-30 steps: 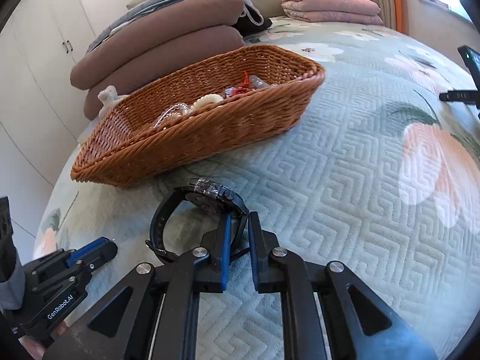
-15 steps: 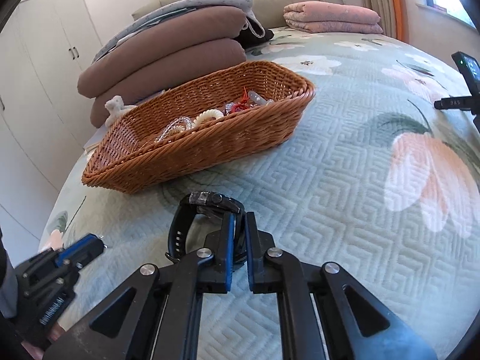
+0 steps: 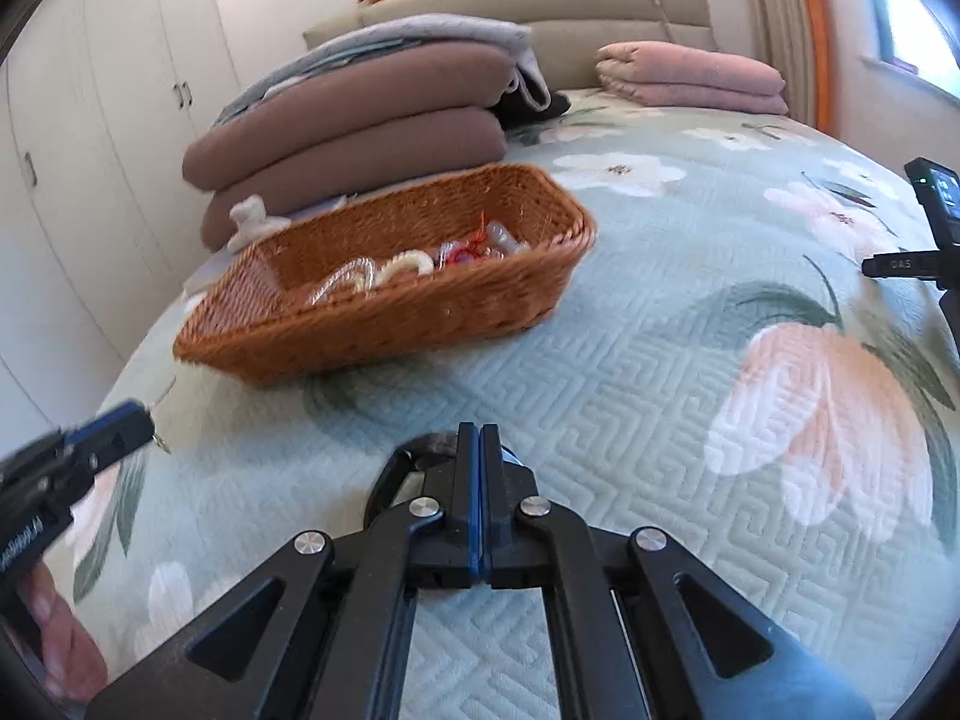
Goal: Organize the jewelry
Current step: 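Carry the earring and black watch into the basket and open both tools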
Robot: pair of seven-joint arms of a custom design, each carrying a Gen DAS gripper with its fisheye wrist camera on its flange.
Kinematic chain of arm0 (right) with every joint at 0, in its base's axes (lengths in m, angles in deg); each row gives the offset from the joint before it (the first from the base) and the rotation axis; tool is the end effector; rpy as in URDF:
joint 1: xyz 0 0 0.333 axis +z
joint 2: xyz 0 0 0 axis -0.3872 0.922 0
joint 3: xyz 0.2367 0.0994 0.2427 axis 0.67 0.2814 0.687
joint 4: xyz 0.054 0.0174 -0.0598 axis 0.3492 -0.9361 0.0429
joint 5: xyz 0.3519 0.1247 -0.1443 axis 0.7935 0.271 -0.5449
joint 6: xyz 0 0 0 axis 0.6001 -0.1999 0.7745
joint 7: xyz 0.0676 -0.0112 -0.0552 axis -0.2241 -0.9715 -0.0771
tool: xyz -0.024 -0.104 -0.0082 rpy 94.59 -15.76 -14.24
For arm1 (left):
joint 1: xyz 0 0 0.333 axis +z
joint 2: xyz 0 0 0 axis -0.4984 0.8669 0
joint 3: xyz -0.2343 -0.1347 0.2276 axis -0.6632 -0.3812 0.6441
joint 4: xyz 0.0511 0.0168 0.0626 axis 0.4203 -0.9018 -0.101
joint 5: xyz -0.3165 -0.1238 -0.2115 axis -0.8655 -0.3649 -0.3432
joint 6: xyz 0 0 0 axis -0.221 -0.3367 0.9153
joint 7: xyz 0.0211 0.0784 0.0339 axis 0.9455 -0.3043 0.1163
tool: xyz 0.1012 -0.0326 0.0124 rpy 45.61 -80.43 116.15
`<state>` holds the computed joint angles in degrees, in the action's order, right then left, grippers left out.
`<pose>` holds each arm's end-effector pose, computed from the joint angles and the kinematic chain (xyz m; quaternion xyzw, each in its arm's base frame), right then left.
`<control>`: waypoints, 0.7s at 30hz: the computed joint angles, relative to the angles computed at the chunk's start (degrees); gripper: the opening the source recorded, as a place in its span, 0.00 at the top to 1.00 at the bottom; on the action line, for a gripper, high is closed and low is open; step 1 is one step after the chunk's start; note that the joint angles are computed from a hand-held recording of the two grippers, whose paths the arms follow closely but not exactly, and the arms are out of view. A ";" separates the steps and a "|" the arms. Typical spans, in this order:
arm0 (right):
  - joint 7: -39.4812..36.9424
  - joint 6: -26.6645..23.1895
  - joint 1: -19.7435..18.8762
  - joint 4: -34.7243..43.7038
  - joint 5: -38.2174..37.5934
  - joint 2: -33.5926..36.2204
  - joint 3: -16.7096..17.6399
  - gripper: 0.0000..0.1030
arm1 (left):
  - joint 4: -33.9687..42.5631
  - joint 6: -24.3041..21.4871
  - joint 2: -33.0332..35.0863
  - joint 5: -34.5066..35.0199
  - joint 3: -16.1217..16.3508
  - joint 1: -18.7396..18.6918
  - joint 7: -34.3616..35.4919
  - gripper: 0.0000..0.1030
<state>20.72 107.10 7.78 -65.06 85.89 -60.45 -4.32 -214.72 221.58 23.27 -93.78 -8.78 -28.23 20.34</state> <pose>0.4647 0.1621 0.5039 -0.7366 0.5500 -0.1675 0.3561 0.4046 -0.1000 0.5094 -0.6547 0.6170 -0.3534 0.2567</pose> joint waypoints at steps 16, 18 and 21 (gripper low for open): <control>1.20 -8.66 -5.06 2.78 -0.03 2.95 3.21 0.81 | -0.20 0.54 1.29 -1.68 2.53 -2.66 0.57 0.90; -0.40 -8.12 -5.34 2.62 1.78 2.70 3.57 0.84 | -0.23 0.56 0.96 -1.81 2.45 -2.53 0.70 0.90; -2.40 -6.17 -4.97 1.80 3.42 1.44 3.61 0.90 | 0.19 0.89 0.47 -2.06 3.22 -2.99 1.41 0.90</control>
